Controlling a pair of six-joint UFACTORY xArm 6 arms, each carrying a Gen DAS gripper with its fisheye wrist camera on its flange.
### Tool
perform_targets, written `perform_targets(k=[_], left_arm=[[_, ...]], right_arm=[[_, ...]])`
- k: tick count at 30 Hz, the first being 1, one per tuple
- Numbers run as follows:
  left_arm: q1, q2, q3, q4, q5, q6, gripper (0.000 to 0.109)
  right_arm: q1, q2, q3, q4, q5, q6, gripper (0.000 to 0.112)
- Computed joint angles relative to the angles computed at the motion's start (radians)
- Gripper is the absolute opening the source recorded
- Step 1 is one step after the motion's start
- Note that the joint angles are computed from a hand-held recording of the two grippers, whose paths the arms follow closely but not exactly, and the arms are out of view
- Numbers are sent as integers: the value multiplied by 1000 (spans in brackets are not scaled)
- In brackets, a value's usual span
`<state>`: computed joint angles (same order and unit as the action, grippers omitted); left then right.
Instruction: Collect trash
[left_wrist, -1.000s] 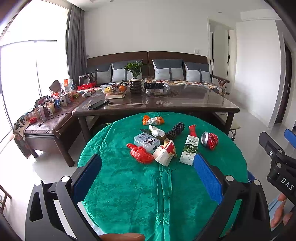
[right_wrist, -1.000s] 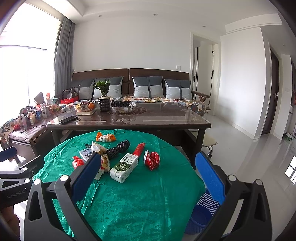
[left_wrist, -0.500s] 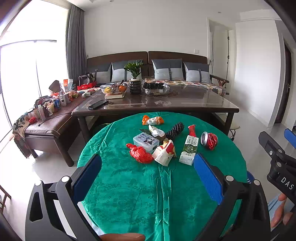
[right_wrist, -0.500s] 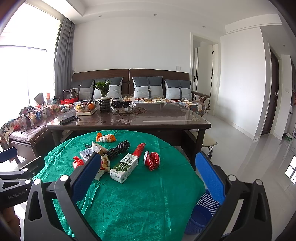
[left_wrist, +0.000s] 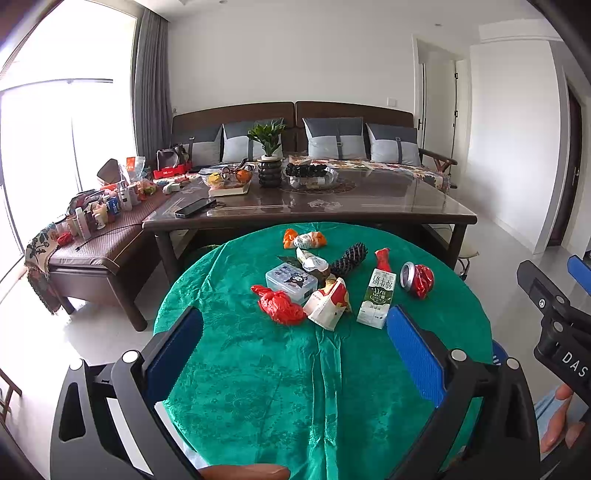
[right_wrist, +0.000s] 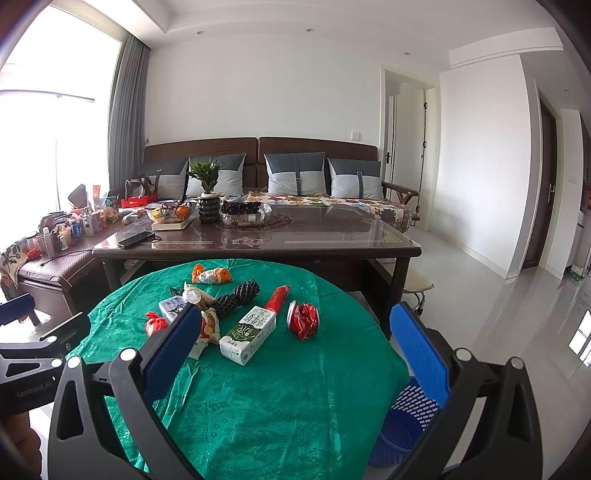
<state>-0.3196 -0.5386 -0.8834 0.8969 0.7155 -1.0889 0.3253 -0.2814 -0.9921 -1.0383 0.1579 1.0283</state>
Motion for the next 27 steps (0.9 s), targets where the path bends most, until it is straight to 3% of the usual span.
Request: perform_targets(k=[27], left_arm=[[-10,4,0,-9,4,0,99]], right_arm=[[-1,-3,3,35,3,-34,99]])
